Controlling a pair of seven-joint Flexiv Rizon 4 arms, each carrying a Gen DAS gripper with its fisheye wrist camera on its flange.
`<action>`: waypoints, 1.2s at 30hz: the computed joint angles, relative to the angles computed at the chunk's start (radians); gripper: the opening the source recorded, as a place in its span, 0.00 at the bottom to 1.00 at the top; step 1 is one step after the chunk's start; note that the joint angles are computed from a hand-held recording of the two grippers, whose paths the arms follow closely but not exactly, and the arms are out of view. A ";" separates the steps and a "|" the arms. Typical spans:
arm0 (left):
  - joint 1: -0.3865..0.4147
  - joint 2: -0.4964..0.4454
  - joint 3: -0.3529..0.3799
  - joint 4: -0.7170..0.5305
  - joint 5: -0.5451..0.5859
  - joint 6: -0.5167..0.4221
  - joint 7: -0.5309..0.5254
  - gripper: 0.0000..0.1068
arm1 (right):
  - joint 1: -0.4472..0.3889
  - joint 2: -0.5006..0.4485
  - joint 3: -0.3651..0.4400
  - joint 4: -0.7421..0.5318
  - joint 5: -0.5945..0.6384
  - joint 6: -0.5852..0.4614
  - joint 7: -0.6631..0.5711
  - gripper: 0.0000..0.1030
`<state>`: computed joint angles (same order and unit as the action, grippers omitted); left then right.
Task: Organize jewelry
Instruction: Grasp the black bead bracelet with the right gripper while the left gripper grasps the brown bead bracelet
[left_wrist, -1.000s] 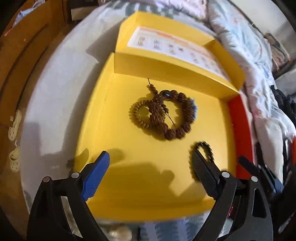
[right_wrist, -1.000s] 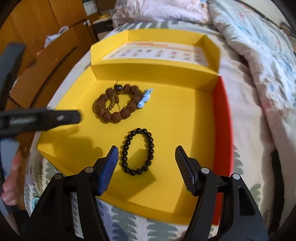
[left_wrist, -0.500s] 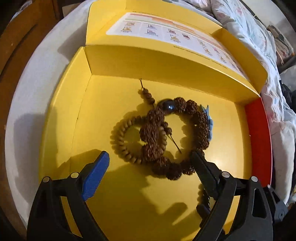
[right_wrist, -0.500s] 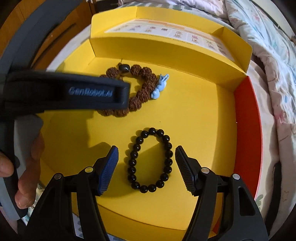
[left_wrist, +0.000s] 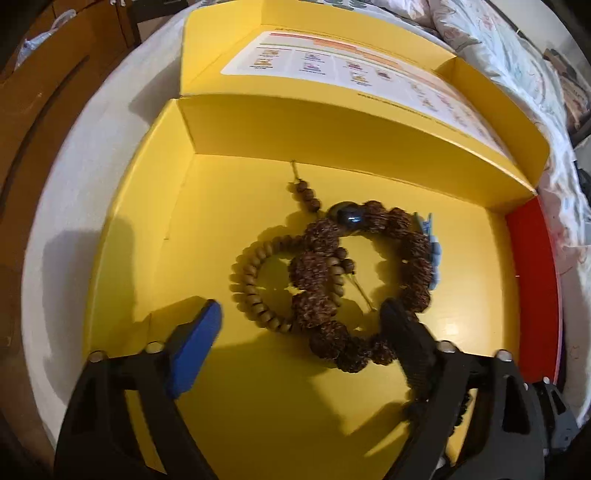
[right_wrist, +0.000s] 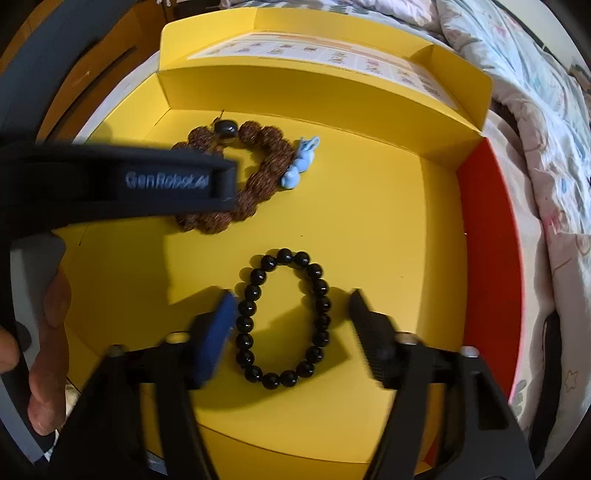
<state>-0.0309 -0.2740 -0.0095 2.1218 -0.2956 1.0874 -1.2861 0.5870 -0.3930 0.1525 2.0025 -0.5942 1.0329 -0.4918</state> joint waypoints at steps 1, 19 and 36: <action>-0.012 -0.002 0.011 -0.004 0.028 0.008 -0.024 0.66 | -0.002 0.006 0.000 0.000 0.004 -0.008 0.000 0.39; 0.032 0.010 -0.033 -0.010 -0.120 -0.024 0.060 0.19 | -0.026 0.046 -0.002 0.034 0.007 0.020 0.041 0.11; 0.027 0.028 -0.035 0.011 -0.246 -0.037 0.153 0.19 | -0.041 0.040 0.036 0.021 0.079 0.071 -0.046 0.04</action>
